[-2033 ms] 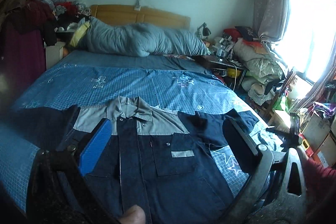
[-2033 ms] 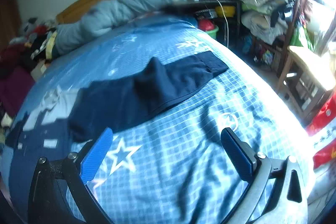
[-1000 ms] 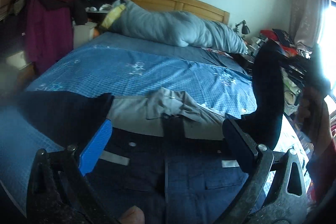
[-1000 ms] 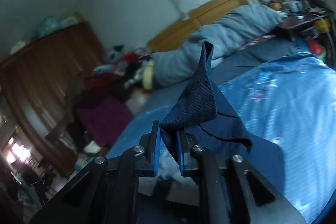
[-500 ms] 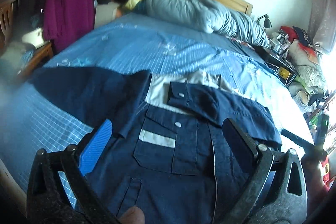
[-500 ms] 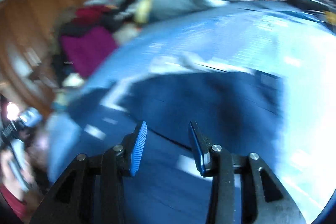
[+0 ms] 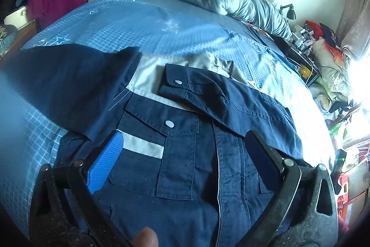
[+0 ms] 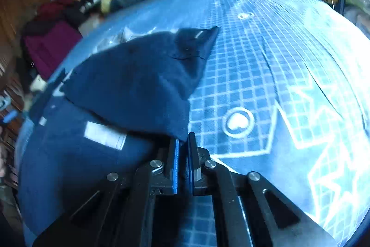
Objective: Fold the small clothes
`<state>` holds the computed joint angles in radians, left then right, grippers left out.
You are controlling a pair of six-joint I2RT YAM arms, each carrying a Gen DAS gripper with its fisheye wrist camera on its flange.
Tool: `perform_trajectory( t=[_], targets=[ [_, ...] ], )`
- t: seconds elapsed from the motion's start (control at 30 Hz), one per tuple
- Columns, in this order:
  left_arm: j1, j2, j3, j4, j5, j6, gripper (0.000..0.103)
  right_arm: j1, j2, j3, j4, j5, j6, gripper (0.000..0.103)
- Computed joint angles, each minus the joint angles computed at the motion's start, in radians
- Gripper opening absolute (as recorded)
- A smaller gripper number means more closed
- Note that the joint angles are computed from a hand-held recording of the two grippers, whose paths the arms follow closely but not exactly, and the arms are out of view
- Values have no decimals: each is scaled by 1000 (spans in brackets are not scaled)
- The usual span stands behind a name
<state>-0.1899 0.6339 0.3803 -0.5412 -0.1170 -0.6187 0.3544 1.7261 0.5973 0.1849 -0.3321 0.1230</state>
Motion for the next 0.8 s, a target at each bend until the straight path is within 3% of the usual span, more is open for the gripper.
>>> perform_trajectory(
  t=[0.17,0.3,0.5,0.6,0.67,0.73,0.8],
  targets=[
    [102,289,3,230,96,54,101,-27,53,-2,33,-61,-18,6],
    [216,552,46,429,259,87,79,-69,90,-8,70,-139,-6,6],
    [223,867,179,522,219,76,73,-73,134,20,91,-175,28,5],
    [224,910,189,561,179,49,70,-65,138,25,94,-169,34,5],
    [210,923,201,563,131,39,54,-65,136,22,95,-169,34,5],
    [220,942,209,561,106,28,3,-66,132,18,96,-168,33,5],
    [255,878,162,596,141,10,3,-63,130,16,98,-162,33,5]
  ],
)
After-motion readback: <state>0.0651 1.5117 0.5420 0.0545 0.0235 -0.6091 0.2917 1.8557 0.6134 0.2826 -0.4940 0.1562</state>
